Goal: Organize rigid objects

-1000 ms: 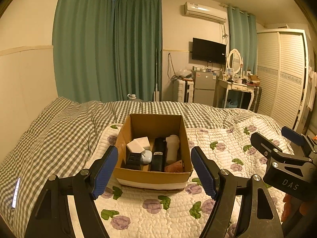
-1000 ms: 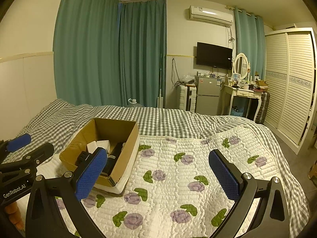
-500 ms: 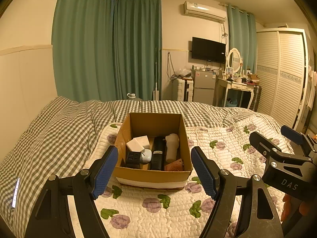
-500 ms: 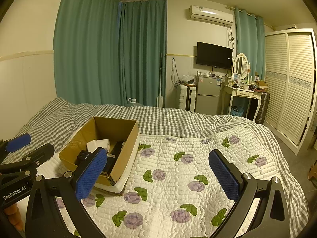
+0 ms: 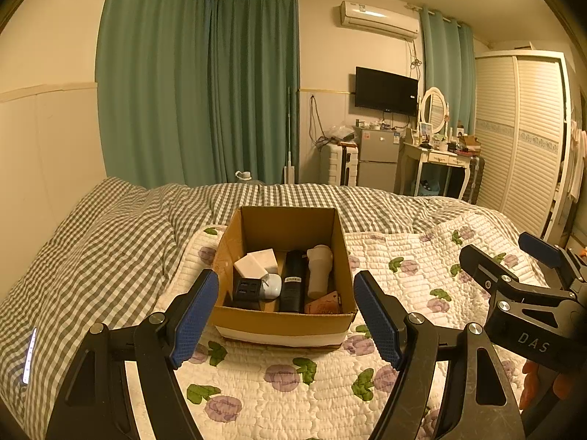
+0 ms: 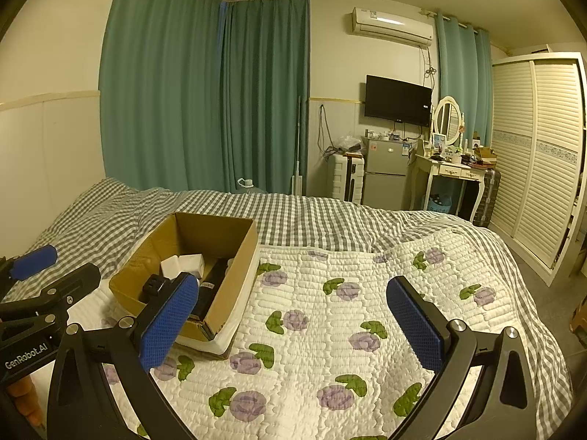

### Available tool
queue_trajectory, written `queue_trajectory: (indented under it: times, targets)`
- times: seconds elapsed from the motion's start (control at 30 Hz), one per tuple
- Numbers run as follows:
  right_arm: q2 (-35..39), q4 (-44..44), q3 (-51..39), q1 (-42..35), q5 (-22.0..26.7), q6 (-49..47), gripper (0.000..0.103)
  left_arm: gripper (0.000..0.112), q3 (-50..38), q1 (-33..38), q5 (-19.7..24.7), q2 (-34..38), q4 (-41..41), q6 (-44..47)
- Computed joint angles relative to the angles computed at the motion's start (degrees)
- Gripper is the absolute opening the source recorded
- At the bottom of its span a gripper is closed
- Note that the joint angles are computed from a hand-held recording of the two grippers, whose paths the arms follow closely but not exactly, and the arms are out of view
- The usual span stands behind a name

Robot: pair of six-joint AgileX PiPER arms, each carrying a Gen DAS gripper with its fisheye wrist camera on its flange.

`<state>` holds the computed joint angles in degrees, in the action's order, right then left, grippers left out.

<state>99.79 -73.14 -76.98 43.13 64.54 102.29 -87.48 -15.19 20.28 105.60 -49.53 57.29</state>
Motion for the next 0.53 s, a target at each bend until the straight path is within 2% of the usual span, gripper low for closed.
queue_trajectory:
  times: [0.53]
  targets:
    - [0.4, 0.0, 0.2, 0.1, -0.1, 0.6, 0.103, 0.079, -0.1, 0.0, -0.1, 0.6, 1.7, -1.2]
